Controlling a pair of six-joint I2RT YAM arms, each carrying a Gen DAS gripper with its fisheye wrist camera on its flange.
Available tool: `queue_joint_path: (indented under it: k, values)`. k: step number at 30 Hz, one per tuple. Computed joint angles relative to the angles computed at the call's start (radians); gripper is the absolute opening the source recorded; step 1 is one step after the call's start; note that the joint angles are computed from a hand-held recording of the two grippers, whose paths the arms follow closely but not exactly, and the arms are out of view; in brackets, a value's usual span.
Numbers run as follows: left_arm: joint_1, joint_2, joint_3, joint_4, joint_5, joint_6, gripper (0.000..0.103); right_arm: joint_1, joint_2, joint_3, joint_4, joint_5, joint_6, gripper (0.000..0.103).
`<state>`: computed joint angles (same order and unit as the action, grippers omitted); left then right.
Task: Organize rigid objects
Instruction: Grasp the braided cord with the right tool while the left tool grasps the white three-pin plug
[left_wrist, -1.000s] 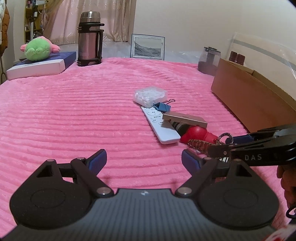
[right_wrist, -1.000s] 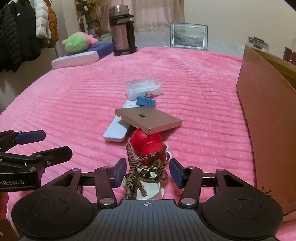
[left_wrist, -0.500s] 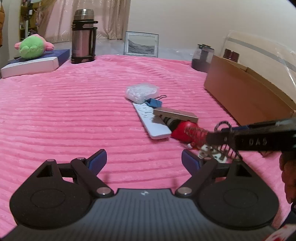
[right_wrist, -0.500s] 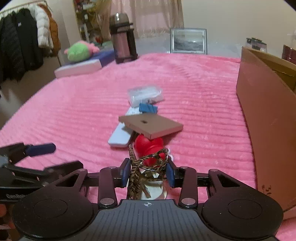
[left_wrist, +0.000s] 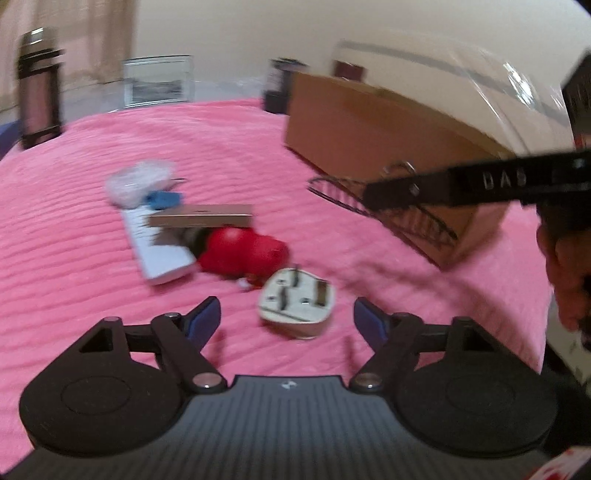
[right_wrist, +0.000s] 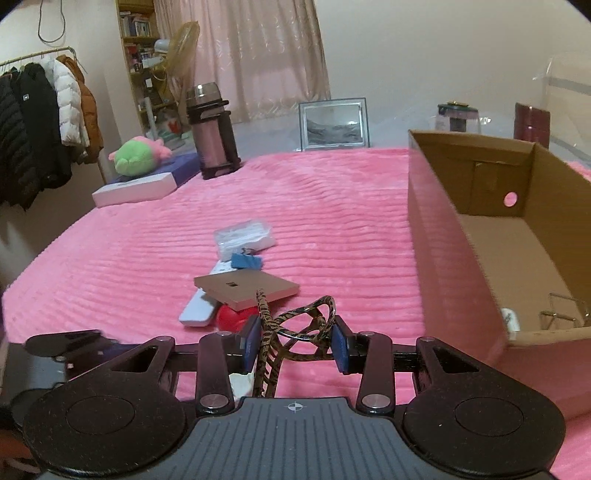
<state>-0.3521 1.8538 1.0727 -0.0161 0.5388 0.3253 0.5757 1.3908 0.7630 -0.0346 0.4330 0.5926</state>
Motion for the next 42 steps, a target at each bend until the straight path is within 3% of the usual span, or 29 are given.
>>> queue_joint_path:
  k: [3, 6, 12, 30, 42]
  values:
    - [-0.031, 0.044, 0.042, -0.024, -0.016, 0.038, 0.066, -0.002, -0.006, -0.013, 0.008, -0.001, -0.015, 0.036]
    - [-0.043, 0.084, 0.087, -0.053, -0.021, 0.047, 0.055, -0.001, -0.008, -0.024, 0.022, -0.004, -0.029, 0.036]
    - [-0.029, 0.125, 0.15, -0.102, 0.017, 0.018, 0.047, -0.011, 0.002, -0.034, 0.051, -0.026, -0.046, 0.036]
    - [-0.019, 0.026, 0.117, -0.175, -0.019, 0.088, 0.046, 0.0, -0.079, -0.081, 0.079, -0.061, -0.064, 0.036]
    - [-0.027, -0.084, 0.211, -0.328, 0.003, 0.157, 0.046, -0.031, -0.36, -0.115, -0.011, -0.086, -0.075, 0.036]
